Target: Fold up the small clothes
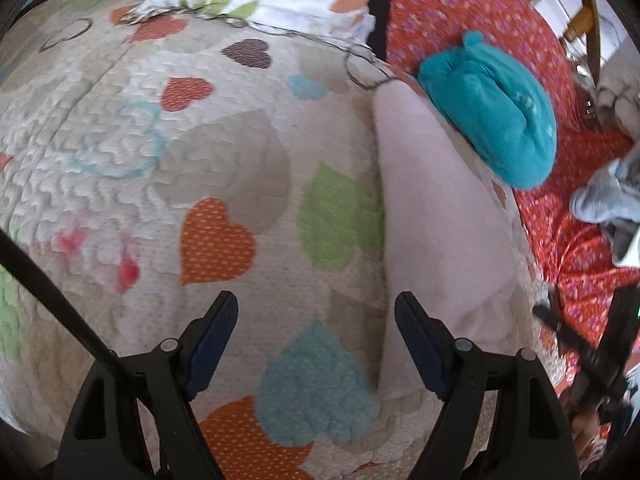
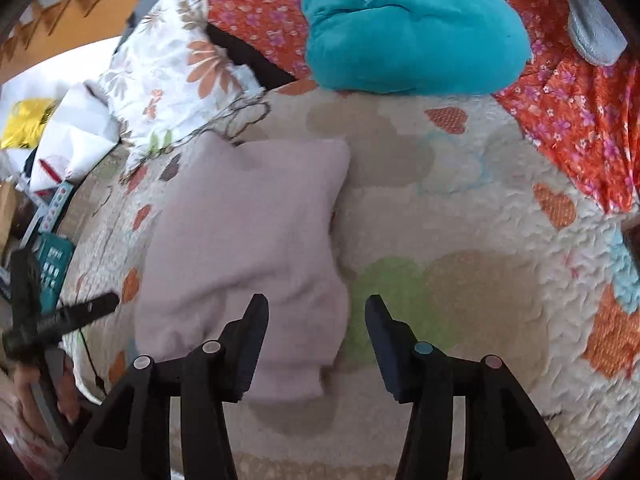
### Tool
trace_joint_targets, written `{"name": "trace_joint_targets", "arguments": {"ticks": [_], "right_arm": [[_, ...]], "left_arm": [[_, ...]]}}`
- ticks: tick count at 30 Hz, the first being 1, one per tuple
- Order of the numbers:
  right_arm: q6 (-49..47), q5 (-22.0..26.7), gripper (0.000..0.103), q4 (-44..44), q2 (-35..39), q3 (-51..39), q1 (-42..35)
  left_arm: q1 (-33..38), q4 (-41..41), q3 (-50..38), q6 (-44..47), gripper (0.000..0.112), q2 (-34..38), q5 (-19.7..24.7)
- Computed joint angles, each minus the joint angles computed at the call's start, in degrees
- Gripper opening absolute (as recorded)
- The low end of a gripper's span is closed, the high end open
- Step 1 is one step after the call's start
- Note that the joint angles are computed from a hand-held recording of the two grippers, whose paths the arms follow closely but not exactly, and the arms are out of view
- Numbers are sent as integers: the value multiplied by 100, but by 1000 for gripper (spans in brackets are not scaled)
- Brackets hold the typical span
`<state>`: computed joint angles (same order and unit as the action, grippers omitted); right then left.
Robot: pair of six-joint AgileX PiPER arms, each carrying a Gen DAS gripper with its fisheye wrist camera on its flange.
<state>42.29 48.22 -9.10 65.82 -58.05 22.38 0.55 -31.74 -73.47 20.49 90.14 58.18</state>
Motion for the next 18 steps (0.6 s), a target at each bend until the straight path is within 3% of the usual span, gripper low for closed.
{"name": "trace_joint_targets", "arguments": {"ticks": [2,6,9,10,11,12,14,18], "right_arm": [[-2,-28,55,-64,79,37,200],[682,305,60,-1557,611,-108,1416],[708,167,61,-1765,984,-134,1685],[807,232,58,-1912,1187,-165,1739],[849,298,36,-1922,1334,-190,1713],[885,340,34,-1897,1378,-212,1689],[779,263,18,-1630,1205,-202,1558],[1030,626,7,-1340,743,-180,1663]], "left_arm": [[26,-4,4,-38,80,7,11],[-104,114,62,-140,80,-86,-116],[-230,280,177,-157,80,-206,-297],[-255,339,207,-164,80,-236,-337],[-266,378,237,-162,80,-256,-362],[-262,389,248,-156,80,-255,-363],[-212,366,255,-152,80,-252,-336],[-51,237,237,-75,80,-266,-268]]}}
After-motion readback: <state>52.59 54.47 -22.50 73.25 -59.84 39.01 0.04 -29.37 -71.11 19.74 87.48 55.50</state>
